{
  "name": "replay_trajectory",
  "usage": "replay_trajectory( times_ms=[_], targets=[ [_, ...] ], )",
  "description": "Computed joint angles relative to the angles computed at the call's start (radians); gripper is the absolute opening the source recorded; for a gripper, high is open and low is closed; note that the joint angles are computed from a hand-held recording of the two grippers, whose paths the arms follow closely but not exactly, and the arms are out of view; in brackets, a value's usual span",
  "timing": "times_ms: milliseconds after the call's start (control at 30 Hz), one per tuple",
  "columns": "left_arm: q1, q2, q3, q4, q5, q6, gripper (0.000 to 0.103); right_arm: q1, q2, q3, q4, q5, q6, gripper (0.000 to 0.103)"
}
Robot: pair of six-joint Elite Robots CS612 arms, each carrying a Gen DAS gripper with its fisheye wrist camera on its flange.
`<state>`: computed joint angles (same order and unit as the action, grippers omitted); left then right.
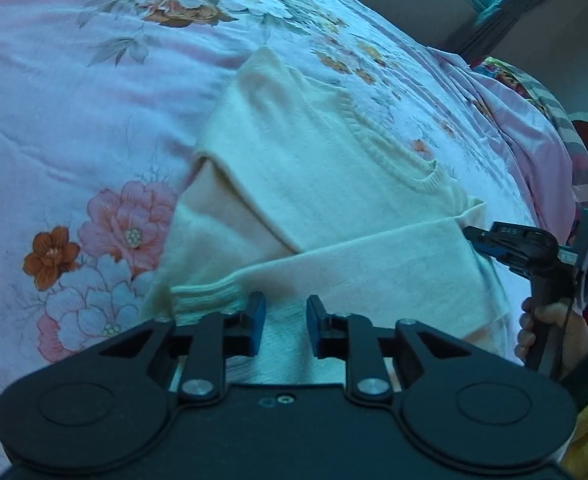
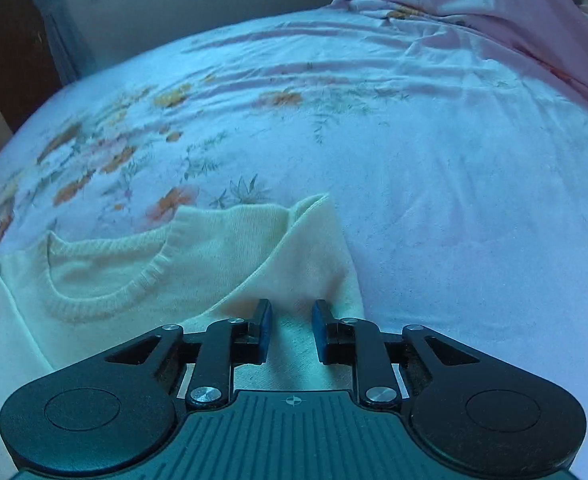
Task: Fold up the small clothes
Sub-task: 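Open the left tool and withdraw both tools from the sweater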
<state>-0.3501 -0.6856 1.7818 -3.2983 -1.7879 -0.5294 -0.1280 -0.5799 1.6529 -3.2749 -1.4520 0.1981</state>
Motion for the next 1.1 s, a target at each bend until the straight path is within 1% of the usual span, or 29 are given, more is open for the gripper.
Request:
replay_trajectory(
  times_ms=[33,67,133,200,267,333,367,400,433,467,500,533,567,600,633,667,733,800,900,967,1033,1100],
  targets=[
    [0.000,-0.006,0.007,-0.001,0.000,0.004,0.019,0.004,-0.012,0.015,-0.002,-0.007,0.015,0.021],
    [-0.001,-0.014,0.020,-0.006,0.004,0.004,0.019,0.004,-0.024,0.034,-0.013,0.012,0.011,0.021],
    [-0.002,-0.023,0.041,-0.019,0.000,0.012,0.021,0.003,-0.048,0.093,-0.093,0.099,-0.019,0.021],
    [-0.006,-0.026,0.056,-0.025,0.005,0.021,0.021,0.016,-0.069,0.144,-0.133,0.137,-0.072,0.022],
    [-0.010,-0.027,0.066,-0.034,0.013,0.023,0.021,0.035,-0.081,0.182,-0.144,0.131,-0.127,0.022],
    [-0.014,-0.032,0.074,-0.034,0.022,0.026,0.021,0.058,-0.077,0.197,-0.118,0.062,-0.179,0.022],
    [-0.017,-0.038,0.079,-0.027,0.031,0.038,0.021,0.061,-0.072,0.208,-0.143,0.046,-0.178,0.022],
    [-0.021,-0.044,0.086,-0.022,0.041,0.047,0.021,0.062,-0.078,0.219,-0.150,0.038,-0.163,0.023],
    [-0.023,-0.050,0.094,-0.024,0.046,0.052,0.021,0.061,-0.089,0.229,-0.148,0.042,-0.149,0.024],
    [-0.026,-0.055,0.103,-0.029,0.052,0.056,0.021,0.056,-0.102,0.251,-0.168,0.065,-0.134,0.025],
    [-0.028,-0.059,0.113,-0.033,0.059,0.059,0.021,0.054,-0.108,0.270,-0.198,0.083,-0.119,0.036],
    [-0.030,-0.061,0.121,-0.039,0.061,0.058,0.021,0.054,-0.114,0.284,-0.205,0.095,-0.123,0.062],
    [-0.031,-0.062,0.129,-0.046,0.063,0.058,0.021,0.060,-0.121,0.293,-0.171,0.088,-0.165,0.070],
    [-0.033,-0.063,0.135,-0.052,0.068,0.056,0.021,0.070,-0.122,0.298,-0.150,0.053,-0.188,0.070],
    [-0.035,-0.066,0.142,-0.059,0.071,0.051,0.021,0.077,-0.120,0.310,-0.170,0.021,-0.190,0.070],
    [-0.036,-0.070,0.149,-0.065,0.073,0.047,0.021,0.075,-0.121,0.331,-0.211,0.031,-0.180,0.070],
    [-0.040,-0.080,0.166,-0.073,0.076,0.036,0.021,0.067,-0.133,0.365,-0.254,0.065,-0.146,0.070],
    [-0.043,-0.090,0.185,-0.081,0.067,0.030,0.021,0.064,-0.147,0.404,-0.297,0.074,-0.127,0.070],
    [-0.058,-0.102,0.214,-0.096,0.078,0.056,0.022,0.062,-0.166,0.456,-0.329,0.086,-0.132,0.070],
    [-0.065,-0.106,0.230,-0.100,0.079,0.057,0.024,0.061,-0.176,0.489,-0.340,0.089,-0.127,0.070],
    [-0.072,-0.110,0.248,-0.109,0.081,0.056,0.024,0.059,-0.182,0.518,-0.358,0.106,-0.119,0.070],
    [-0.081,-0.114,0.267,-0.126,0.096,0.065,0.024,0.061,-0.183,0.540,-0.373,0.101,-0.124,0.070]
  ],
)
